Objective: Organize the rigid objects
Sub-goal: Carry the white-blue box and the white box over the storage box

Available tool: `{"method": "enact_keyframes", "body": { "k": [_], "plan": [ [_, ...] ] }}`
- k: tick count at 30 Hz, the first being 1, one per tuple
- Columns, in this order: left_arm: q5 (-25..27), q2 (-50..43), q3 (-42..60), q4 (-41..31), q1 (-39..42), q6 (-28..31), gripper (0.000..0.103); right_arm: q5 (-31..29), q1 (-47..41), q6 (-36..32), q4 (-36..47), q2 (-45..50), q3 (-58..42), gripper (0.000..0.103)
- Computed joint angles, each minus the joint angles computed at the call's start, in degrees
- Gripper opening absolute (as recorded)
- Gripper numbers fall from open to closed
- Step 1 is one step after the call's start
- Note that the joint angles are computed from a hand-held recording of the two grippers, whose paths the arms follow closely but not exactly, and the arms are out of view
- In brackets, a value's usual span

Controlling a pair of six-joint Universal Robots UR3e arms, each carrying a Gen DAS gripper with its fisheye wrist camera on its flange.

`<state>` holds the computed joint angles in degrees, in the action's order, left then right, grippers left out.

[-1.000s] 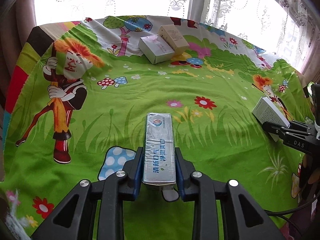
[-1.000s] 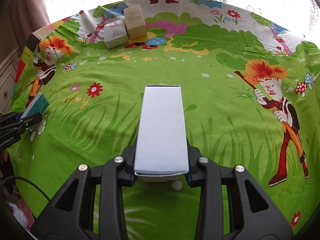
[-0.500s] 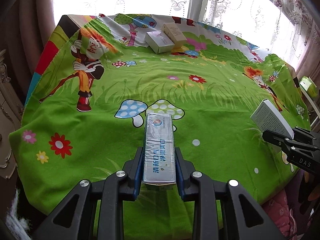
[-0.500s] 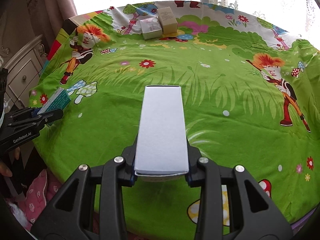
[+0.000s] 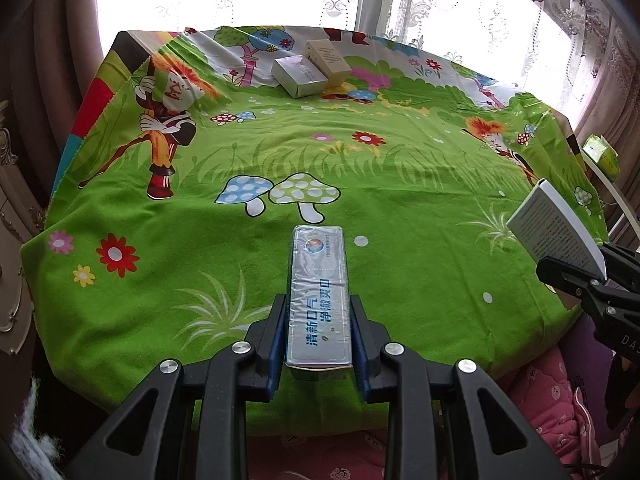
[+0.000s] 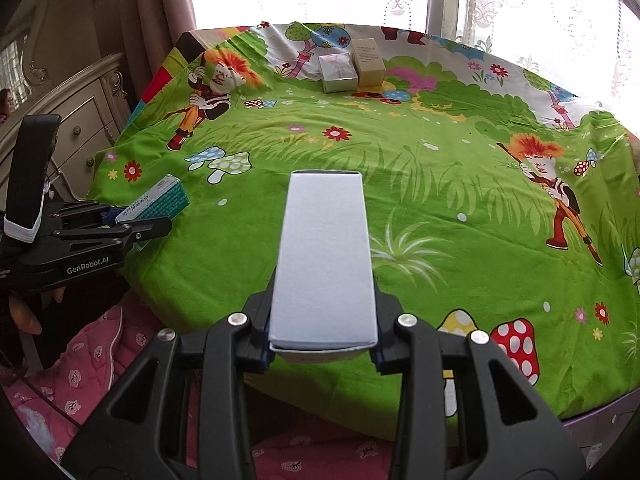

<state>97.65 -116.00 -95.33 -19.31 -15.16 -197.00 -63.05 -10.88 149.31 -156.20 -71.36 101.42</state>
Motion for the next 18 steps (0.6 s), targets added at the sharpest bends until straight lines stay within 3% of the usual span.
{"method": "enact_keyframes", "body": {
  "k": [18],
  "plan": [
    [2.9,-1.8,10.4,-6.8,-9.5,3.2,0.030,6.5,-15.5,-5.8,1.3,-18.1,17.6,0.040]
  ]
}}
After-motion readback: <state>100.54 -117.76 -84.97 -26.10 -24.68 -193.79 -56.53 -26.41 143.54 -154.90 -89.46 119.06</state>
